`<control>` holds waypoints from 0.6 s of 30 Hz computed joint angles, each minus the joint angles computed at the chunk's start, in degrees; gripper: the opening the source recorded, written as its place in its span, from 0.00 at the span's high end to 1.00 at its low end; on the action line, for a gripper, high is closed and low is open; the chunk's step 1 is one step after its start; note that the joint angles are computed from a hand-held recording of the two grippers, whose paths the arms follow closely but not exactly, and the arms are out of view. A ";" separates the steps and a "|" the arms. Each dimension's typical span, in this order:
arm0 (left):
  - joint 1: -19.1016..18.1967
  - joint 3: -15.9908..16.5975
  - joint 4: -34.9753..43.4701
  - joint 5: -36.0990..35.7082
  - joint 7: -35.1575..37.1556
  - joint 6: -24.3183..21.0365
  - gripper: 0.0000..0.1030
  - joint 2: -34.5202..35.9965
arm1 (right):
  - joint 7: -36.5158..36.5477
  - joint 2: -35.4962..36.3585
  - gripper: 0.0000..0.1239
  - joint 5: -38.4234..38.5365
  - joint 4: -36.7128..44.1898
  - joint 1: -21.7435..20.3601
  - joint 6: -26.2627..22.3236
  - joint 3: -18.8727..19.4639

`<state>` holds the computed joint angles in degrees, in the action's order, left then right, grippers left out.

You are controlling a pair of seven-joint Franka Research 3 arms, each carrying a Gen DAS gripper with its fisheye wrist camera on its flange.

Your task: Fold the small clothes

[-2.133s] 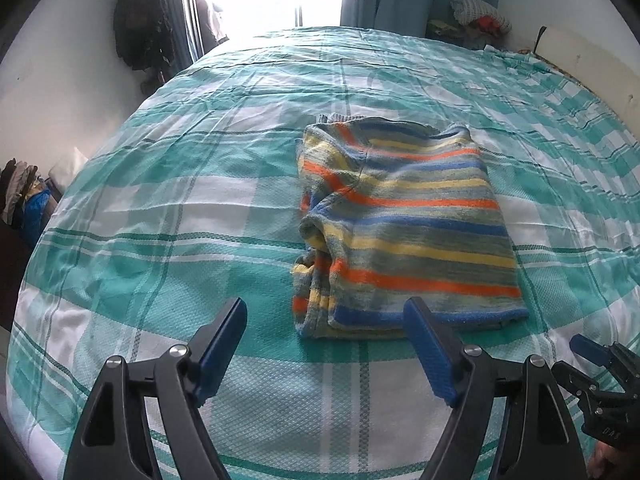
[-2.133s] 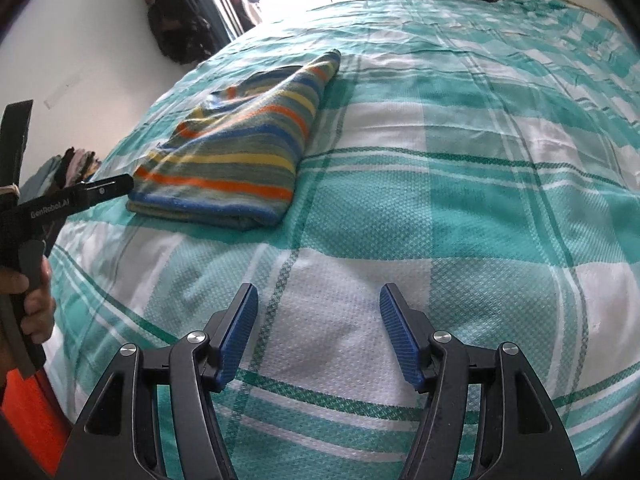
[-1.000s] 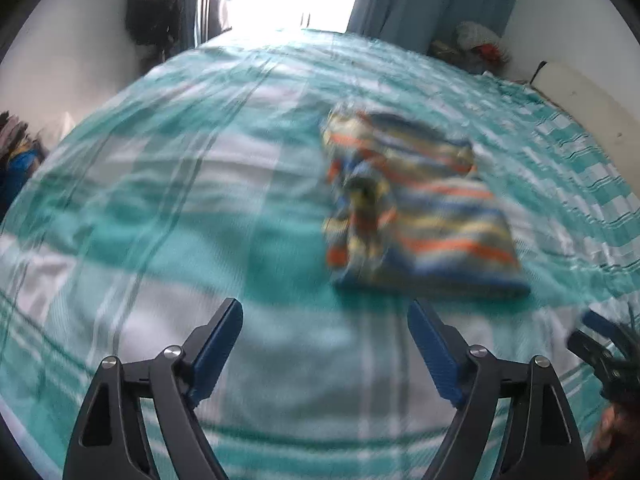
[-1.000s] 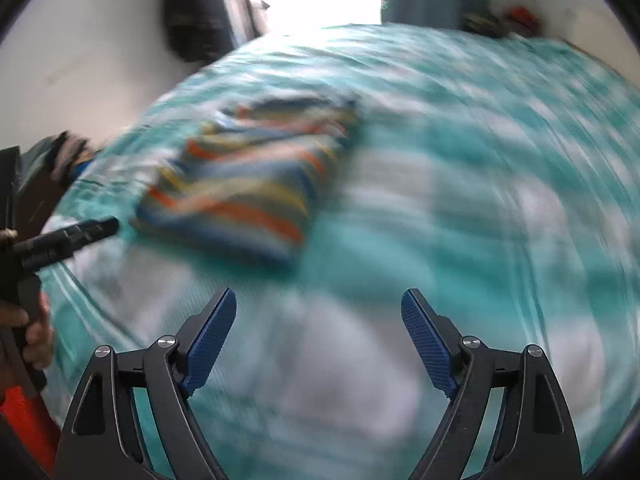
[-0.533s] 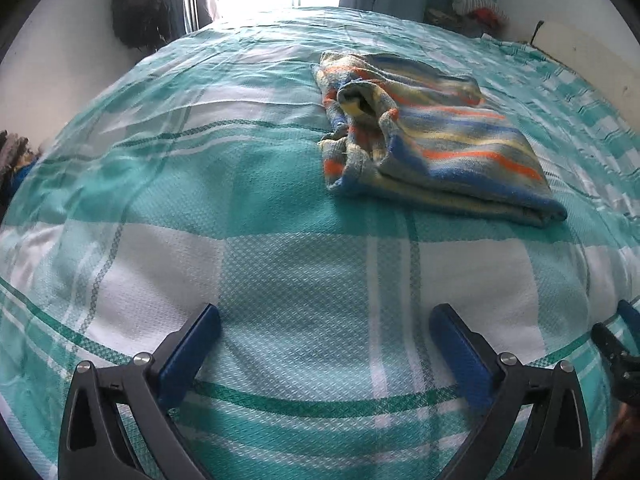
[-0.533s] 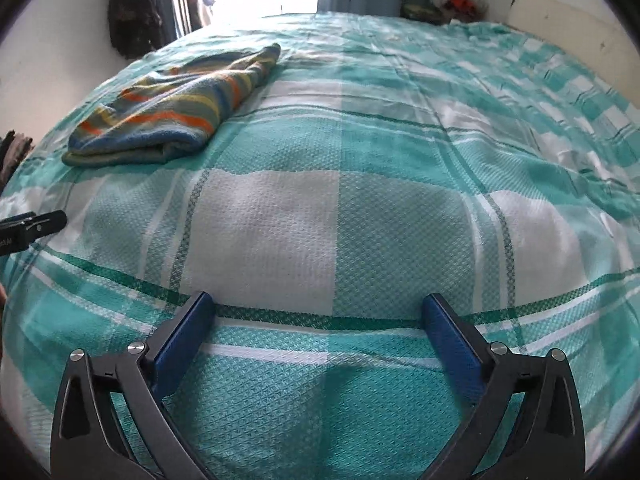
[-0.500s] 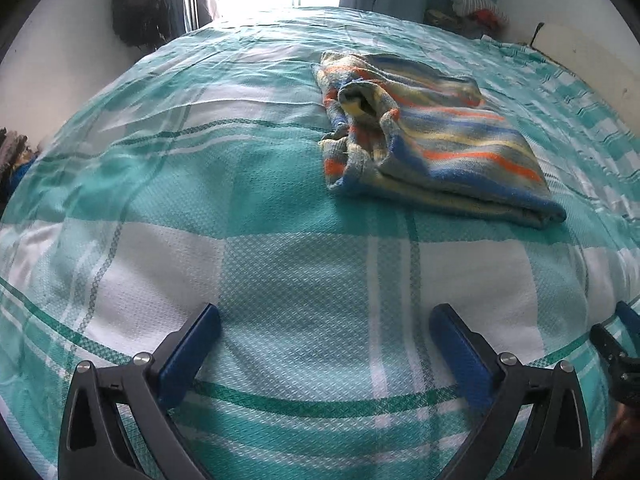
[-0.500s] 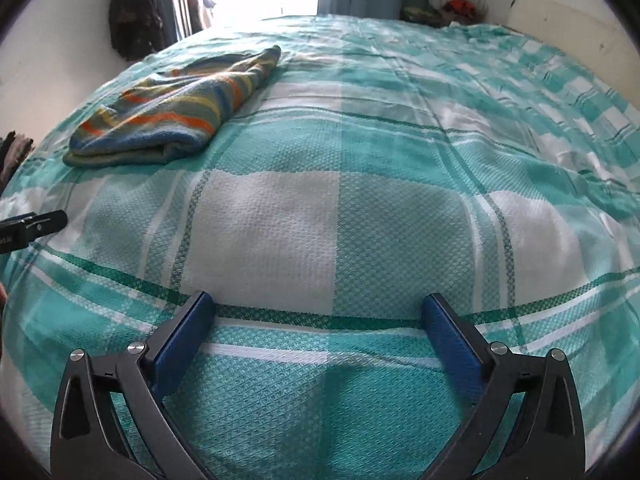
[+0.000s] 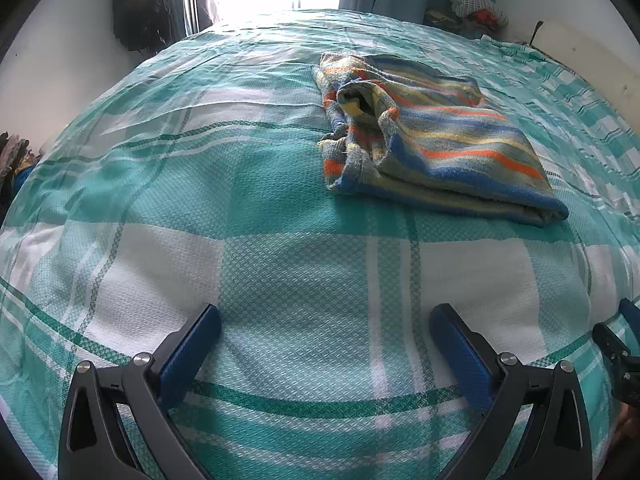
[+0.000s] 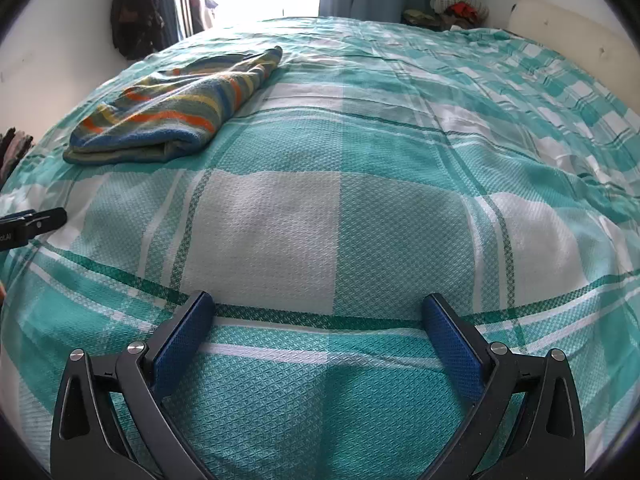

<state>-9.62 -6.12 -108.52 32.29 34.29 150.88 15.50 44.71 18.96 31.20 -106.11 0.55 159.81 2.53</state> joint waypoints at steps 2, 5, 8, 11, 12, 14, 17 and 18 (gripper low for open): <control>-0.03 0.03 -0.01 0.06 -0.04 -0.01 0.00 0.00 | 0.00 0.00 0.17 -0.01 0.00 -0.01 0.00 0.01; -0.09 0.11 -0.07 0.32 -0.24 0.16 0.00 -0.01 | -0.05 -0.02 0.17 -0.06 -0.05 0.00 0.04 0.02; -0.08 0.11 -0.06 0.32 -0.25 0.16 0.00 -0.01 | -0.05 -0.02 0.17 -0.06 -0.05 0.00 0.04 0.02; -0.09 0.11 -0.08 0.35 -0.26 0.17 0.00 -0.02 | -0.03 -0.04 0.17 -0.10 -0.09 0.02 0.08 0.02; -0.09 0.10 -0.08 0.35 -0.26 0.17 0.00 -0.02 | -0.03 -0.04 0.17 -0.10 -0.09 0.02 0.08 0.02; -0.11 0.12 -0.11 0.43 -0.33 0.20 0.00 -0.03 | -0.04 -0.06 0.17 -0.11 -0.10 0.02 0.07 0.02; -0.11 0.13 -0.12 0.47 -0.36 0.22 0.00 -0.02 | -0.04 -0.06 0.17 -0.11 -0.10 0.02 0.07 0.02; -0.10 0.13 -0.14 0.49 -0.36 0.23 0.00 -0.03 | -0.10 -0.05 0.17 -0.09 -0.11 0.01 0.11 0.04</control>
<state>-9.72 -5.99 -108.66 32.78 33.92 151.11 15.48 44.61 18.91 31.11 -106.22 0.56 159.92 2.57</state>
